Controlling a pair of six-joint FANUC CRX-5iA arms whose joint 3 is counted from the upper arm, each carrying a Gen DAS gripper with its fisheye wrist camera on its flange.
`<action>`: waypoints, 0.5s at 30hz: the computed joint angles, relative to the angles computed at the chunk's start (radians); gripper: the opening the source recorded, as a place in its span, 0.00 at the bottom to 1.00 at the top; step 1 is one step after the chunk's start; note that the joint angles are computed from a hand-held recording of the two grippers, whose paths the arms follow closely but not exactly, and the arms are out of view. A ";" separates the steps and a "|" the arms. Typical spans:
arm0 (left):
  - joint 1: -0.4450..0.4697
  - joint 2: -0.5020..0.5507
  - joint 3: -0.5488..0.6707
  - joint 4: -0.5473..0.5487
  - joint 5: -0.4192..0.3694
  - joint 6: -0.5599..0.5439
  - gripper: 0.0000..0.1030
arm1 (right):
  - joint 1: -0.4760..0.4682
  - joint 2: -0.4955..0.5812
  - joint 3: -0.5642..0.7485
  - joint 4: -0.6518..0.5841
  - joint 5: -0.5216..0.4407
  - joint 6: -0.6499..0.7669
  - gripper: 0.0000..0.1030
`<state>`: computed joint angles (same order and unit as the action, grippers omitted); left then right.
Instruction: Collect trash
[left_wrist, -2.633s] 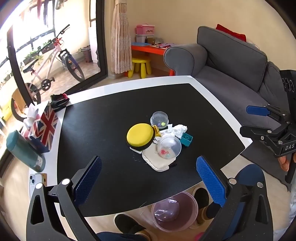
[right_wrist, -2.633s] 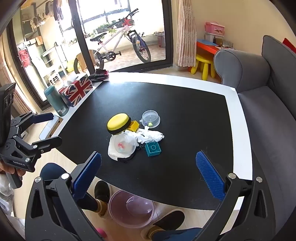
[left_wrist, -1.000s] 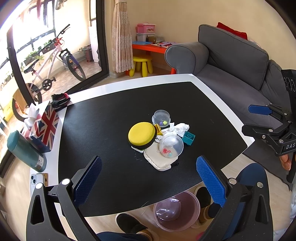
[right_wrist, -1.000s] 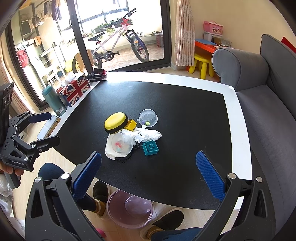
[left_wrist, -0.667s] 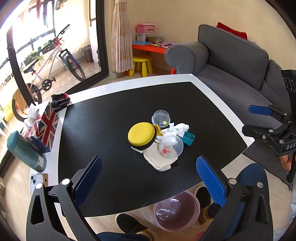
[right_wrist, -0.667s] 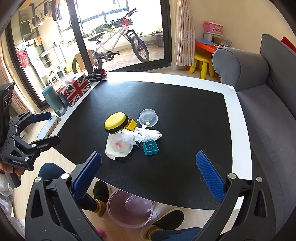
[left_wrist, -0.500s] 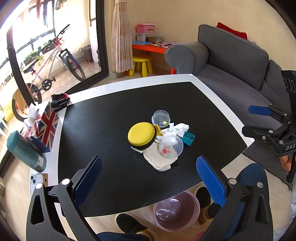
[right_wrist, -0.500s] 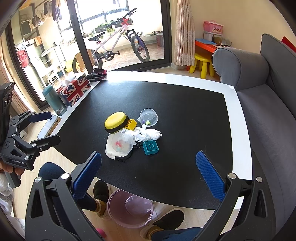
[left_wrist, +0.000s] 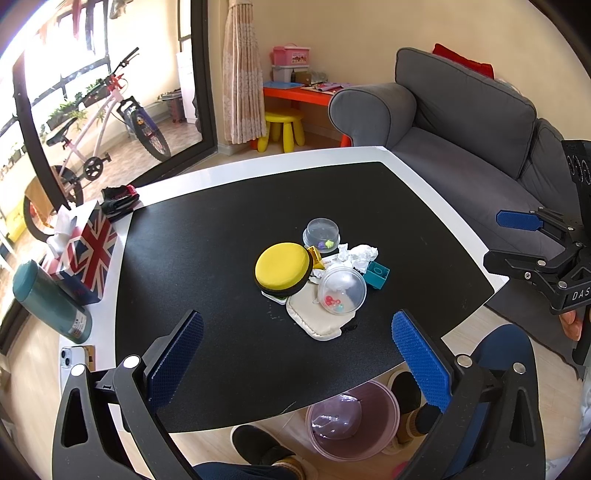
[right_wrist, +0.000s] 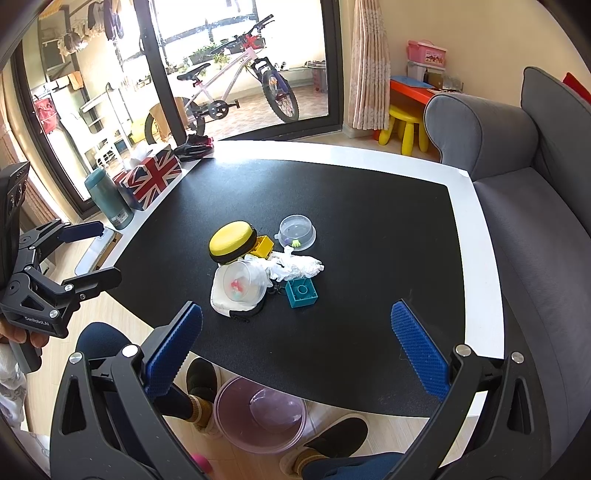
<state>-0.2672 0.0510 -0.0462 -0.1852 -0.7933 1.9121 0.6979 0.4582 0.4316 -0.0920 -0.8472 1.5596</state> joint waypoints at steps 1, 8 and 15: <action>0.000 0.000 0.000 0.000 0.000 0.000 0.95 | 0.000 0.000 0.000 0.000 0.001 0.000 0.97; 0.001 0.001 0.000 0.001 -0.001 -0.001 0.95 | -0.001 0.003 0.004 -0.001 -0.005 0.000 0.97; 0.009 0.014 -0.001 0.021 0.002 -0.021 0.95 | -0.001 0.003 -0.029 0.004 0.013 -0.010 0.97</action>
